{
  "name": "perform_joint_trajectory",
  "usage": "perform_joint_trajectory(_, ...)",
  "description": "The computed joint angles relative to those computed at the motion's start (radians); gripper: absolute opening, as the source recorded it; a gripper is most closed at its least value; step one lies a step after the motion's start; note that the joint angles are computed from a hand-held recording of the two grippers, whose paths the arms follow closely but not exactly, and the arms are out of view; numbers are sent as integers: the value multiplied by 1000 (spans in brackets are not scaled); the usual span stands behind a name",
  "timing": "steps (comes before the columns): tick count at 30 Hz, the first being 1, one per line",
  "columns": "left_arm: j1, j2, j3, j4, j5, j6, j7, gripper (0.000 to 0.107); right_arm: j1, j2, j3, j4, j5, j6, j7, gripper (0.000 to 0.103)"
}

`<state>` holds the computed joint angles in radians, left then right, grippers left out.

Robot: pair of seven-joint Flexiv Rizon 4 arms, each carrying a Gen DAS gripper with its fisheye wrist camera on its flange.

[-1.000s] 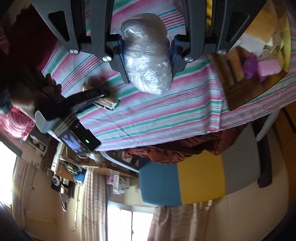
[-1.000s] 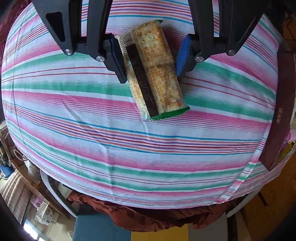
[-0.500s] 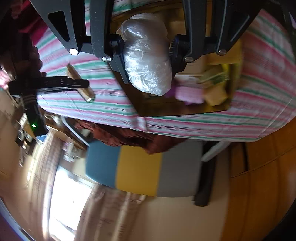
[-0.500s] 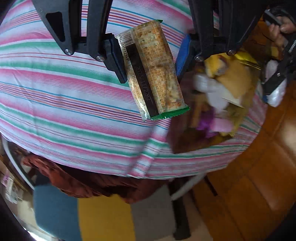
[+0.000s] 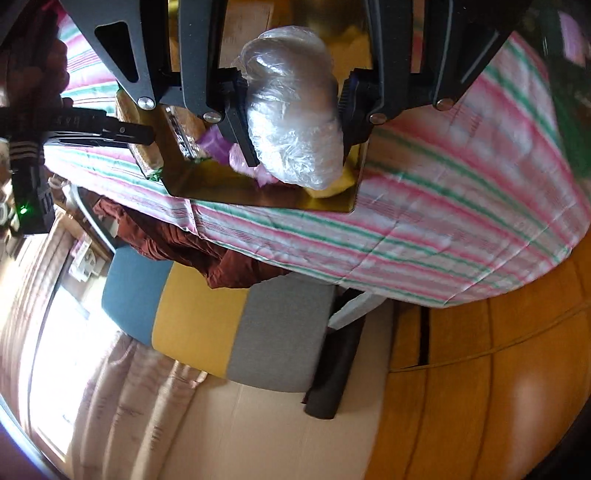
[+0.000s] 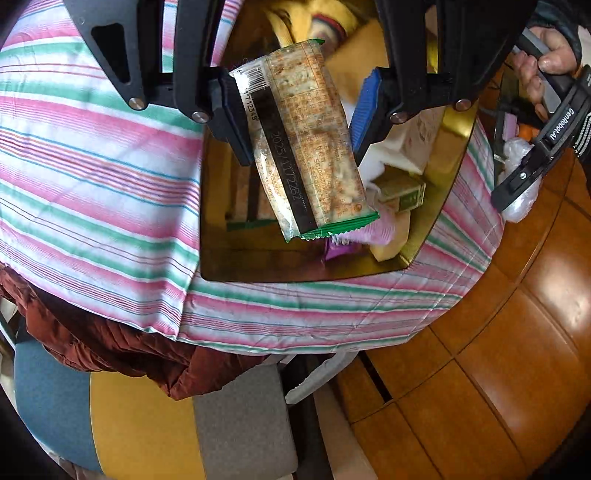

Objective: Organize objects
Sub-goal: 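Carry the bag ball and cracker pack with both grippers over the gold tray, then lower both grippers into the gold tray and open them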

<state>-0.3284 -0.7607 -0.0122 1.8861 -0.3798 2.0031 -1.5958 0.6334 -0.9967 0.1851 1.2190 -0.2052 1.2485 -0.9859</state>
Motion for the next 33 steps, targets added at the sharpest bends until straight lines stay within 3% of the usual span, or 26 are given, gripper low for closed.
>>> perform_joint_trajectory(7,-12,-100,16,-184,-16,-206,35,43,13,-77,-8,-127,-1,-64,14,52)
perform_joint_trajectory(9,13,-112,-16,-206,10,-241,31,49,14,-97,-6,-158,7,-88,19,53)
perform_joint_trajectory(11,-6,-122,6,-223,21,-264,15,62,11,-108,1,-170,20,-91,15,53)
perform_joint_trajectory(14,5,-121,-13,-211,58,-232,3,68,12,-109,-1,-161,33,-78,14,53)
perform_joint_trajectory(19,2,-107,-9,-185,75,-208,-23,68,11,-99,-3,-132,40,-54,12,53)
perform_joint_trajectory(23,-26,-91,27,-164,68,-190,-40,70,9,-95,9,-123,36,-48,-4,53)
perform_joint_trajectory(29,-137,-65,150,-121,8,-173,-72,73,-17,-110,87,-148,75,-57,-95,53)
perform_joint_trajectory(33,-224,-45,236,-77,-43,-134,-70,76,16,-83,38,-107,74,-21,-81,53)
